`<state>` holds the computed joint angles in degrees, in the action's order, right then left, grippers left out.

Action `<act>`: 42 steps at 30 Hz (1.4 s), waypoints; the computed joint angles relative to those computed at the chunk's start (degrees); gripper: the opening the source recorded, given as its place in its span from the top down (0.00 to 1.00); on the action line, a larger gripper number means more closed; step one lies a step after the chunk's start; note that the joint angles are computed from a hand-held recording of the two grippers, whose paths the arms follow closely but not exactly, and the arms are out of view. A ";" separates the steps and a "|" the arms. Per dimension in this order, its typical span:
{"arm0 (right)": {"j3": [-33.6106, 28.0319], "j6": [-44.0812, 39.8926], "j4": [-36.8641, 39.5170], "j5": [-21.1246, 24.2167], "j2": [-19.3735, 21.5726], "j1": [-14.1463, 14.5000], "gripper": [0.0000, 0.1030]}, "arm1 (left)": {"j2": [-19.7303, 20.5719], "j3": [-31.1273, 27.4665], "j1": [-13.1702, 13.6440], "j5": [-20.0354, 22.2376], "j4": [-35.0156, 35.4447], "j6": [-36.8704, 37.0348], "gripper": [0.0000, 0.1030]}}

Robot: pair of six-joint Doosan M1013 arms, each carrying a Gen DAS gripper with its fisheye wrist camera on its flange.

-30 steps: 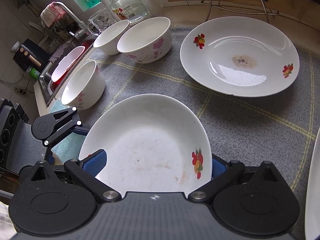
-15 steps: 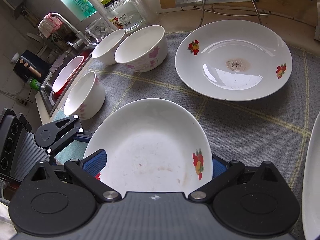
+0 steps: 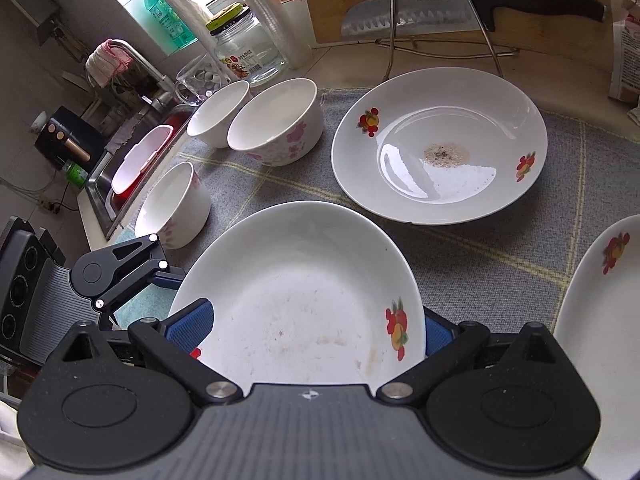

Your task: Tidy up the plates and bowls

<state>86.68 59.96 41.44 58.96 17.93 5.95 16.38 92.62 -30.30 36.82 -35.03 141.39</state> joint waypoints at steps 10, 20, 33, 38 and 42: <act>0.58 -3.62 0.89 0.96 -0.87 -3.32 0.00 | 2.40 -3.32 -2.64 -1.01 2.38 -3.63 0.02; 1.71 -6.35 2.12 1.33 -1.54 -7.66 0.00 | 6.24 -10.65 -3.48 2.43 4.37 -5.76 0.02; 3.23 -8.15 2.95 0.63 -2.12 -11.60 0.00 | 9.44 -15.63 -5.91 3.91 6.34 -7.24 0.02; 3.57 -8.52 3.37 0.38 -2.08 -12.65 0.00 | 10.35 -17.02 -6.40 4.59 6.77 -7.33 0.02; 3.68 -8.50 3.46 0.18 -1.88 -13.22 0.00 | 11.08 -18.11 -6.75 5.03 7.05 -7.86 0.02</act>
